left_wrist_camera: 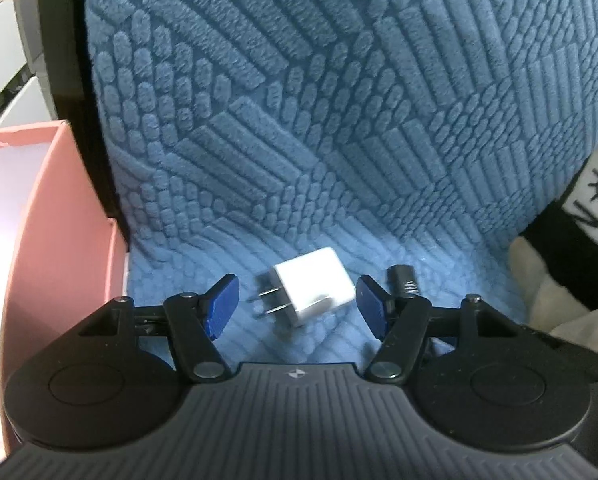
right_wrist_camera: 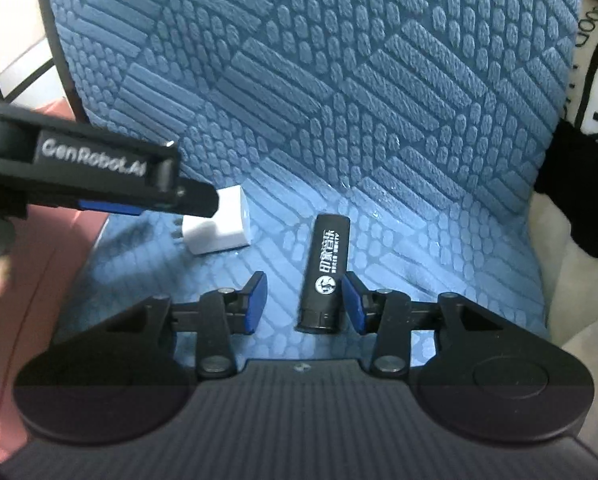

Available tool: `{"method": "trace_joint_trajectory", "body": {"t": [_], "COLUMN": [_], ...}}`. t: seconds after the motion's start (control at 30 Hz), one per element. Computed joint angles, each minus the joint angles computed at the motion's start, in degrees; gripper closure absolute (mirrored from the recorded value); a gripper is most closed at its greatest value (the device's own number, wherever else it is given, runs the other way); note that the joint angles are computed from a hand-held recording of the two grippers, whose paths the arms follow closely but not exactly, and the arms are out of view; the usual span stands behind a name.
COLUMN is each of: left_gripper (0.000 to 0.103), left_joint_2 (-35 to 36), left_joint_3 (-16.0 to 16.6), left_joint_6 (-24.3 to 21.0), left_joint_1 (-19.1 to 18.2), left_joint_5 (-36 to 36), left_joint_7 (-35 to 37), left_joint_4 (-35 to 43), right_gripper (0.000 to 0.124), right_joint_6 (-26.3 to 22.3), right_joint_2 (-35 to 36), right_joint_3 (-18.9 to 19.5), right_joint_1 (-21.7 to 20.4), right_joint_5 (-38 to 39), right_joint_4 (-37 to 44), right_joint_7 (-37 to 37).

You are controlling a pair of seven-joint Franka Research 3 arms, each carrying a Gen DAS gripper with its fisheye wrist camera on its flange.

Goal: Organize rigid objects
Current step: 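Lower the left gripper onto the white charger while the right gripper approaches the black USB stick, then close the left gripper on the charger while the right gripper grasps the USB stick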

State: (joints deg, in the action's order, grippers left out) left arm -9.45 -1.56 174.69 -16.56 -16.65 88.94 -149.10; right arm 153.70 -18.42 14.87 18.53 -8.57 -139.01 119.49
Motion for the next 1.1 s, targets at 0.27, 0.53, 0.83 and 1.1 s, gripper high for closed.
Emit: {"method": "trace_joint_trajectory", "body": {"t": [0.27, 0.53, 0.83, 1.1], "left_gripper": [0.033, 0.033, 0.033, 0.033], "left_joint_2": [1.1, 2.6, 4.1, 7.5], "left_joint_3": [1.4, 0.1, -1.1, -5.6], "left_joint_6": [0.5, 1.4, 1.4, 2.3], "left_joint_1": [-2.7, -2.2, -1.3, 3.7], "left_joint_5": [-6.7, -10.5, -14.8, -2.9], "left_joint_7": [6.1, 9.4, 12.7, 5.2], "left_joint_4": [1.0, 1.9, 3.3, 4.7], "right_gripper": [0.091, 0.096, 0.096, 0.096], "right_joint_6": [-1.6, -5.9, -7.8, -8.8], "right_joint_2": [1.9, 0.8, -3.5, -3.2], "right_joint_3": [0.6, -0.2, -0.8, 0.4], "right_joint_1": [-0.5, 0.5, 1.6, 1.2], "right_joint_5": [-3.0, -2.7, 1.0, 1.7], "right_joint_4": [1.2, 2.1, 0.2, 0.5], "right_joint_7": [1.6, 2.7, 1.2, 1.2]}}
